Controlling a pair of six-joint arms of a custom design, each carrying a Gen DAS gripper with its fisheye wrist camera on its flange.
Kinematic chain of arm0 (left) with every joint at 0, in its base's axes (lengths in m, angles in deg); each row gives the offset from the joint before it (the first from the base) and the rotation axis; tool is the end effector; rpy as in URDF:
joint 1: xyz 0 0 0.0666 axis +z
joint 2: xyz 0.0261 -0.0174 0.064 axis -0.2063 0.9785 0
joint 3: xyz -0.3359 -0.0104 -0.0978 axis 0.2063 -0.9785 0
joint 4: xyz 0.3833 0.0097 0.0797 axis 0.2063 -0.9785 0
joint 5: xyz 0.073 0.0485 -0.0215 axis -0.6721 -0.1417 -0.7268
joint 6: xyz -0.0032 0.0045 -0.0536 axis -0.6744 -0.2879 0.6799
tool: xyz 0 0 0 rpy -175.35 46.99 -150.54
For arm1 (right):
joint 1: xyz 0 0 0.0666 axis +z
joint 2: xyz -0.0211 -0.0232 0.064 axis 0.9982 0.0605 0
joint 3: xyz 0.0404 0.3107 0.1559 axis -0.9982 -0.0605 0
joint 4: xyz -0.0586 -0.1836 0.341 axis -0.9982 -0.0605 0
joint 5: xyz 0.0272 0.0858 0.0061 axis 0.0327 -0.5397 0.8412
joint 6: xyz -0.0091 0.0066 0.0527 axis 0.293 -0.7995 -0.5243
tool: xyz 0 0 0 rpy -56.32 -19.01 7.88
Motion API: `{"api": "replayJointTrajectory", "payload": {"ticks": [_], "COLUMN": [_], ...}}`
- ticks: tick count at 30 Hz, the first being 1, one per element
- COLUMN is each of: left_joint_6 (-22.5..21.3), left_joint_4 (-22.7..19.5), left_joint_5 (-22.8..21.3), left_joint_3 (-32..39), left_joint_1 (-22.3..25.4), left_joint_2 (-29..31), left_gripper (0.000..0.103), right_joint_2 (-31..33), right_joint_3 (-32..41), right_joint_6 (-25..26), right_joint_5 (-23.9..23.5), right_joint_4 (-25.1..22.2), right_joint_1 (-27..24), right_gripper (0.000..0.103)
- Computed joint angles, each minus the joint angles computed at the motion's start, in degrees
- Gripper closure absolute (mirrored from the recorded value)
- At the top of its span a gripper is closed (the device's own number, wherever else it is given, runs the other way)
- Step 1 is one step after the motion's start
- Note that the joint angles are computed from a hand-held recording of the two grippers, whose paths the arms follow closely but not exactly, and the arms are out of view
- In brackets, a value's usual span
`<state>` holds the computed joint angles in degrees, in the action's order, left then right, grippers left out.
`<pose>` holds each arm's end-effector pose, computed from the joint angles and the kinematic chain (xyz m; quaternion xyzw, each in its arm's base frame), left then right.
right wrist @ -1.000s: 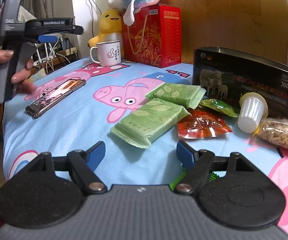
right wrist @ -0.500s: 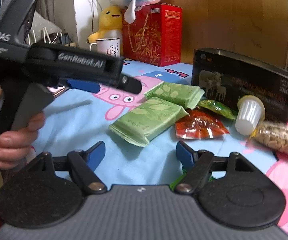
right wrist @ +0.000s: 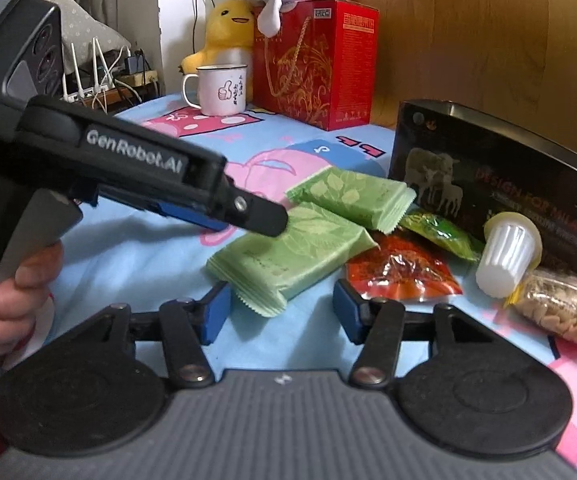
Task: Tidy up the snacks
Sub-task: 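Grasp a green pastry packet with the right gripper, then lower the green packet into the black tin and open the right gripper, then grasp the clear peanut bag with the right gripper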
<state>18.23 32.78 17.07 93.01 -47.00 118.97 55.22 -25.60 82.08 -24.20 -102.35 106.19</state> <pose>0.4532 -0.3257 0.3089 0.0726 0.8883 -0.3001 0.3401 0.4011 0.1492 0.2852 -0.2333 0.8569 0.1328 0.4401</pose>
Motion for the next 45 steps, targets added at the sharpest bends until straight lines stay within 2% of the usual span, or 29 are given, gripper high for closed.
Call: {"api": "replayJointTrajectory", "payload": {"ticks": [1,2,6,9,13,17,21,24,26,27,29,31,34,36,39,41,44,45], "left_joint_6": [-0.11,-0.75,-1.95,-3.25,-5.78,-6.65,-6.33,-6.86,-7.11,-6.62,-6.63,-7.17,-7.49,-7.87,-6.5,-5.69,-7.4,-7.83], "left_joint_4": [-0.54,-0.64,0.52,1.02,0.59,0.51,-3.43,-8.84,-12.85,-12.73,-7.99,-3.22,2.25,2.69,2.09,0.87,0.66,0.68], "left_joint_5": [1.39,0.21,0.22,-0.02,-0.33,-0.07,0.16,-0.71,-2.23,-1.89,-0.16,0.05,1.7,0.83,-0.06,-0.78,-6.89,-8.87], "left_joint_3": [0.6,0.79,1.3,4.31,13.06,23.93,36.53,47.41,52.56,52.01,44.89,36.08,22.74,17.06,11.46,9.92,8.16,7.94], "left_joint_1": [-0.22,-0.77,-1.54,-2.28,-3.27,-3.96,-4.1,-4.32,-4.37,-4.23,-3.71,-3.34,-2.88,-3.31,-4.34,-5.14,-6.97,-7.55], "left_joint_2": [0.33,0.19,-0.96,-0.43,4.19,11.93,20.94,28.48,31.76,31.47,27.23,21.55,13.02,9.41,6.64,6.33,6.04,6.14], "left_gripper": [0.062,0.063,0.064,0.064,0.064,0.064,0.064,0.061,0.061,0.061,0.061,0.061,0.059,0.058,0.058,0.058,0.058,0.058], "right_joint_2": [0.09,-0.01,-2.42,-5.29,-7.11,-5.11,-0.5,3.01,4.92,5.28,4.19,0.87,-5.3,-9.16,-11.45,-11.03,-9.26,-8.59], "right_joint_3": [0.18,0.3,-1.28,-2.62,-3.03,-0.22,4.19,7.0,8.21,8.41,7.13,3.54,-2.63,-6.6,-9.34,-9.17,-8.58,-8.3], "right_joint_6": [0.3,0.17,-1.87,-2.42,-1.2,-0.3,-0.18,-0.21,-0.81,-1.69,-4.51,-8.79,-14.7,-15.92,-13.61,-13.8,-14.87,-14.65], "right_joint_5": [-0.67,-0.77,-0.43,-0.68,1.14,1.6,1.44,2.12,4.45,5.58,4.79,1.69,-4.06,-4.16,1.2,3.48,2.73,3.05], "right_joint_4": [-0.05,-0.15,1.98,4.61,9.14,11.74,12.01,11.4,11.0,10.81,11.68,13.61,13.28,12.54,10.4,8.27,7.96,7.54], "right_joint_1": [-0.01,0.02,-0.87,-2.08,-4.17,-8.1,-11.71,-13.37,-13.93,-14.25,-15.45,-16.99,-18.79,-18.57,-16.63,-16.37,-17.43,-17.49], "right_gripper": [0.062,0.064,0.067,0.067,0.067,0.067,0.067,0.066,0.057,0.057,0.057,0.057,0.057,0.057,0.057,0.057,0.053,0.045]}}
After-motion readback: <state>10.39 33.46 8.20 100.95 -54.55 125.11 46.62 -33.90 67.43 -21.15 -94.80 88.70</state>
